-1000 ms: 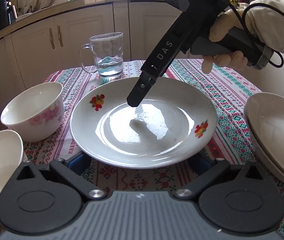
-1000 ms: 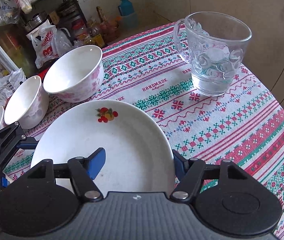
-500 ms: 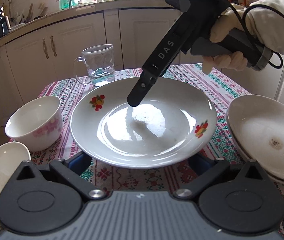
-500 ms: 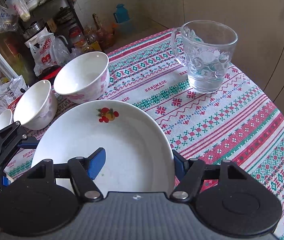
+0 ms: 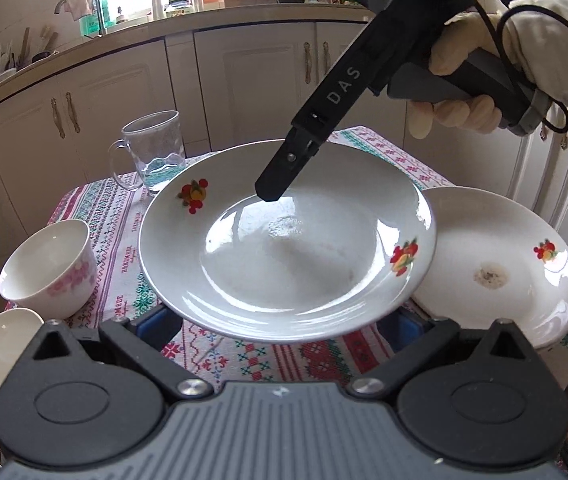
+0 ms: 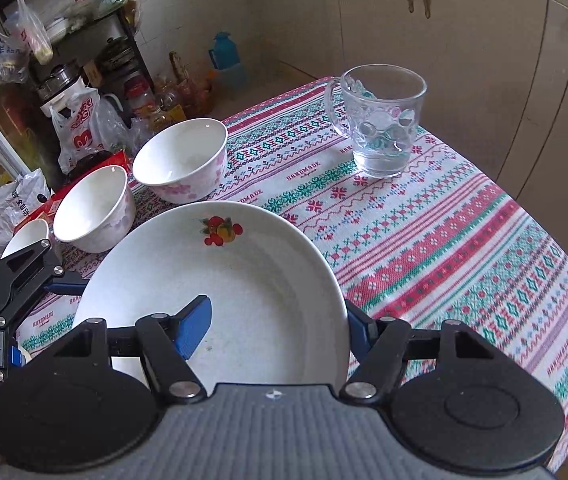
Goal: Organize plates and bowls
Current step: 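Lift the fruit-print plate with the right gripper and carry it toward the plate stack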
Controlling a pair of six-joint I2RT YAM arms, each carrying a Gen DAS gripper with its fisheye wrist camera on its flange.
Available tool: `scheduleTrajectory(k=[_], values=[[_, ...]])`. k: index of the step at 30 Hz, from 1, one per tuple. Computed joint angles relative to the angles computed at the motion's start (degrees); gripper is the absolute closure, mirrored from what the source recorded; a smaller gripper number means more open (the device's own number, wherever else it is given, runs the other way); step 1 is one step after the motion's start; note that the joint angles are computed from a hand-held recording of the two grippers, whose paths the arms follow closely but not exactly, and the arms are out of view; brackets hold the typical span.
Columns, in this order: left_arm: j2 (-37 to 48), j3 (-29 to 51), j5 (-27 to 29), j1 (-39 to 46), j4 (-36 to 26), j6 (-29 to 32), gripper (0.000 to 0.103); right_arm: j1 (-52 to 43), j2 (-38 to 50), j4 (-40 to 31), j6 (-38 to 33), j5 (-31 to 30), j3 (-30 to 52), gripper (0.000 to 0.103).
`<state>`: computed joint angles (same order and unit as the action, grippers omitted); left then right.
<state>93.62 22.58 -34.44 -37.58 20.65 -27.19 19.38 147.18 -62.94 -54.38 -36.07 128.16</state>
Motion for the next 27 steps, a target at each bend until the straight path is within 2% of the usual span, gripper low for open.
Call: scheduleTrajectory(k=[11,19,27], values=[[-0.06,3.18,0.91,-5.03,-3.19,1.33,0.001,-5.90,-11.31,8.51,0.00,-0.69,-19.09,0.029],[1.37,5.21,2.88,-7.87,-4.20,1.39,0.001,-10.63,-16.27,12.66,-0.54,-1.27,-28.51,0.029],[3.26,6.92,4.56,-9.62,-4.50,1.70,0.001,-14.16,-18.27,15.66,-0.77,-1.83,-34.46,0.029]])
